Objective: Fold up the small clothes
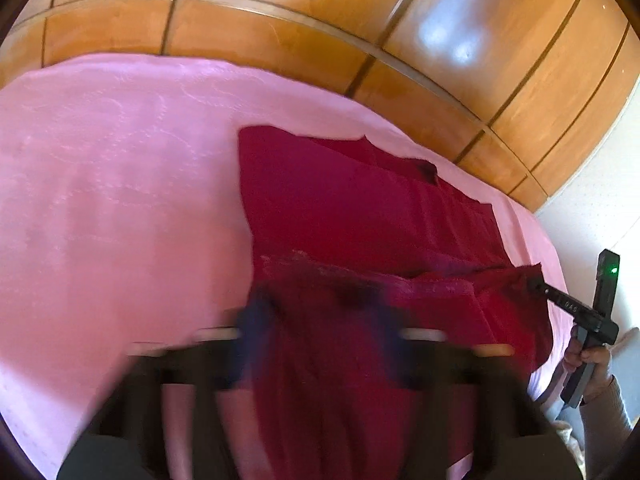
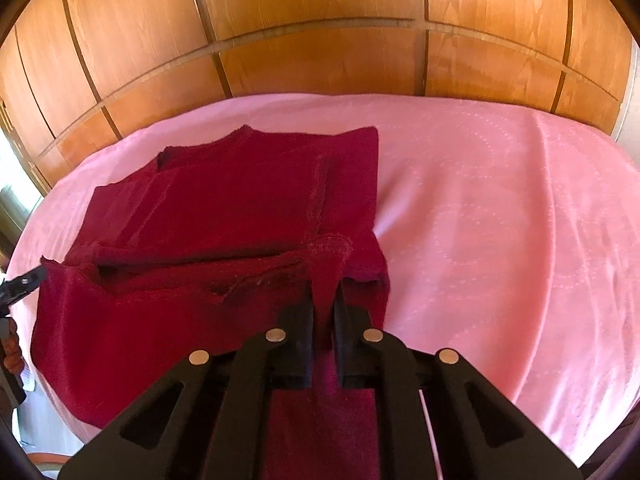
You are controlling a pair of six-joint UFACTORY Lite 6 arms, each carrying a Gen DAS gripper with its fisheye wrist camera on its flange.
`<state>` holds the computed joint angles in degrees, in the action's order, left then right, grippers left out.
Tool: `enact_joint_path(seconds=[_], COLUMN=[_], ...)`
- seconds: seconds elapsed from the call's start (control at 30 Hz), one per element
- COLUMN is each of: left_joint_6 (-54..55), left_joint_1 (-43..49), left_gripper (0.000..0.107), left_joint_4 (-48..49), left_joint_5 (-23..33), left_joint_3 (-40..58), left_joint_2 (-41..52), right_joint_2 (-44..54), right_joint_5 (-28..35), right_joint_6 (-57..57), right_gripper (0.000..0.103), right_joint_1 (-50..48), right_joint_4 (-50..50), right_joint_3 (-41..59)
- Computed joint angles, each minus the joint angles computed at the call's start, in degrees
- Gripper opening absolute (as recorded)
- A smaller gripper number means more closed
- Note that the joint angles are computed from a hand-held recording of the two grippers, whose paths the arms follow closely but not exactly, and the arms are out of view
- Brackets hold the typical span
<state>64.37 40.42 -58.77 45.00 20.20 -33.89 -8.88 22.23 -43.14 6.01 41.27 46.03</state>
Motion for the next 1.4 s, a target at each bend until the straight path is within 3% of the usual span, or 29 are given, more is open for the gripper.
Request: enact_joint_path(seconds=[0.1,0.27,0.33,0.4,0.53,0.63,0.9,1.0,1.07,1.13,1.17,1.2,1.23,1.27,1.33,1.4], left_joint_6=[-3.2,-2.6,-3.0,-4.8,-8.7,-10.0,-11.4,-19.4,-26.4,-25.0,-20.7,-14.8,-10.4,-5.2,5.3,10.7], left_joint_1=[1.6,16.2,17.3,13.3,-1.3,-11.9,-19.4,-20.3,-20.4,-19.6,-18.5,-17.2,-15.1,-13.6,-8.8,-3.5], left_gripper=[0.007,0.007,0.007,0.007,0.007,0.007,0.007,0.007,0.007,0.007,0.012,0.016,0.029,0.04,0.041,0.041], left_joint_4=[2.2,3.8,3.1,1.9,1.4,1.5,2.8,9.7,16.6,15.0,10.8,5.4,1.3,-3.7,-12.2,-13.6], left_joint_5=[1.6,20.0,21.5,17.3,-0.1,-14.0,-28.8,-30.2,-29.2,-28.3,-28.0,-27.4,-26.1,-25.0,-20.5,-15.7], left_joint_3=[-1.6,2.3,5.5,9.6,16.4,23.5,39.5,46.3,50.7,50.7,48.8,46.3,42.9,39.3,32.1,24.4], left_joint_2=[-6.1,-18.5,-18.8,-15.6,-5.6,7.2,35.0,45.2,51.8,53.4,52.3,50.8,48.2,45.6,39.9,33.5], right_joint_2=[-4.4,-12.1,-11.4,-9.2,0.9,11.9,44.3,57.3,61.8,59.0,56.7,52.6,48.5,44.1,35.3,29.0], right_joint_5=[2.7,11.2,13.4,13.5,10.1,6.3,6.5,12.4,13.8,12.6,11.3,10.6,9.8,10.3,12.0,13.6], right_joint_6=[0.5,-2.4,-3.1,-3.2,-0.3,6.1,27.7,32.8,35.2,30.7,27.1,21.2,15.4,10.6,0.9,-6.6], right_gripper=[0.006,0.006,0.006,0.006,0.006,0.006,0.006,0.007,0.013,0.024,0.029,0.044,0.051,0.051,0.051,0.051], right_joint_1=[-0.7,-4.7,-6.1,-6.1,-3.9,-1.3,3.2,3.7,3.8,2.5,1.8,0.2,-1.1,-2.9,-6.6,-9.1], right_joint_4=[-0.9,1.9,3.9,5.3,5.1,0.7,-17.6,-22.5,-25.5,-20.3,-16.7,-10.7,-5.2,-1.2,7.0,14.4], right_joint_3=[-0.8,1.5,4.9,8.3,18.1,27.8,60.4,75.3,79.9,74.9,71.1,65.1,59.1,53.1,41.2,31.6])
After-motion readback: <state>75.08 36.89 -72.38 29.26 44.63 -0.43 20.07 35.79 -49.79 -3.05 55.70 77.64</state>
